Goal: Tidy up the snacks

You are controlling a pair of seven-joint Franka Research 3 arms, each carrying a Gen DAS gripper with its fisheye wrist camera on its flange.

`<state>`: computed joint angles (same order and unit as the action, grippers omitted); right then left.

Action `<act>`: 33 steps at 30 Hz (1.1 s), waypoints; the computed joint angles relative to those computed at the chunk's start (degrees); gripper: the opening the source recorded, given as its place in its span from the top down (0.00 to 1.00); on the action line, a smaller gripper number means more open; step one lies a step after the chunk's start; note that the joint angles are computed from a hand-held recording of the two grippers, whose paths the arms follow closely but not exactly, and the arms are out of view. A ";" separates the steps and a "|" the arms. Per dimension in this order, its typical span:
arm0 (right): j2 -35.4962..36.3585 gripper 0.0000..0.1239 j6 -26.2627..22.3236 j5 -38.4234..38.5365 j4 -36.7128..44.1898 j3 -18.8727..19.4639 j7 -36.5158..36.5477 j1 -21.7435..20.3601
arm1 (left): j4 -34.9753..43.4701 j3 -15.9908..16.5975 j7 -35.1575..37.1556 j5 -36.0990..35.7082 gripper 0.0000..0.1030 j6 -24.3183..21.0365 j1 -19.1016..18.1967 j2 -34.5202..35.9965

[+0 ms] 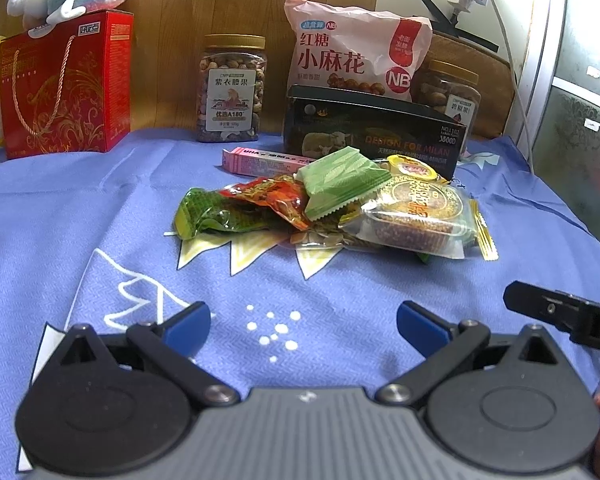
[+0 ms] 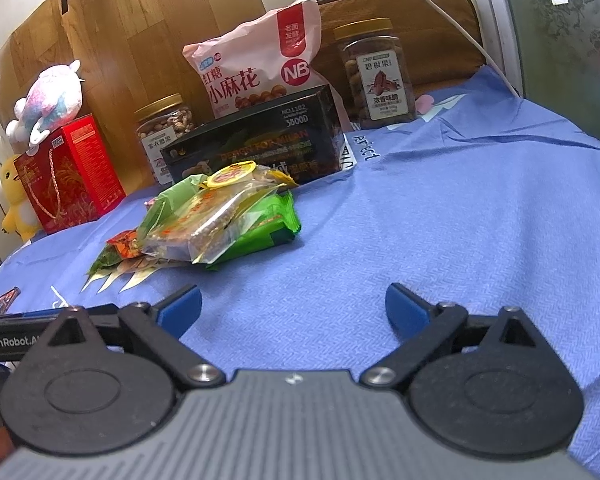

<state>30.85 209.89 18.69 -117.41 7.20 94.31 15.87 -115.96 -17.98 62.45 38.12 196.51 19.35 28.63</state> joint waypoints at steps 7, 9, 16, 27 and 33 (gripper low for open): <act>0.00 0.22 0.01 -0.38 -0.07 0.02 -0.17 -0.03 | 0.02 0.10 -0.12 0.08 0.00 0.04 -0.09 -0.02; 0.00 0.23 0.01 -0.38 -0.07 0.02 -0.17 -0.03 | 0.02 0.11 -0.14 0.09 0.00 0.05 -0.10 -0.02; 0.02 0.32 -0.06 -0.85 -0.09 -0.05 -0.85 0.11 | 0.04 0.27 -0.20 0.05 0.00 0.27 -0.25 0.02; -0.02 0.71 0.07 -0.34 0.04 -0.12 -0.73 -0.36 | 1.33 6.72 2.51 -2.48 0.00 3.87 -6.62 0.08; 0.20 0.73 -0.17 -0.28 1.26 -0.53 -1.20 -0.50 | 4.54 8.07 3.51 -4.14 0.00 4.00 -8.33 2.52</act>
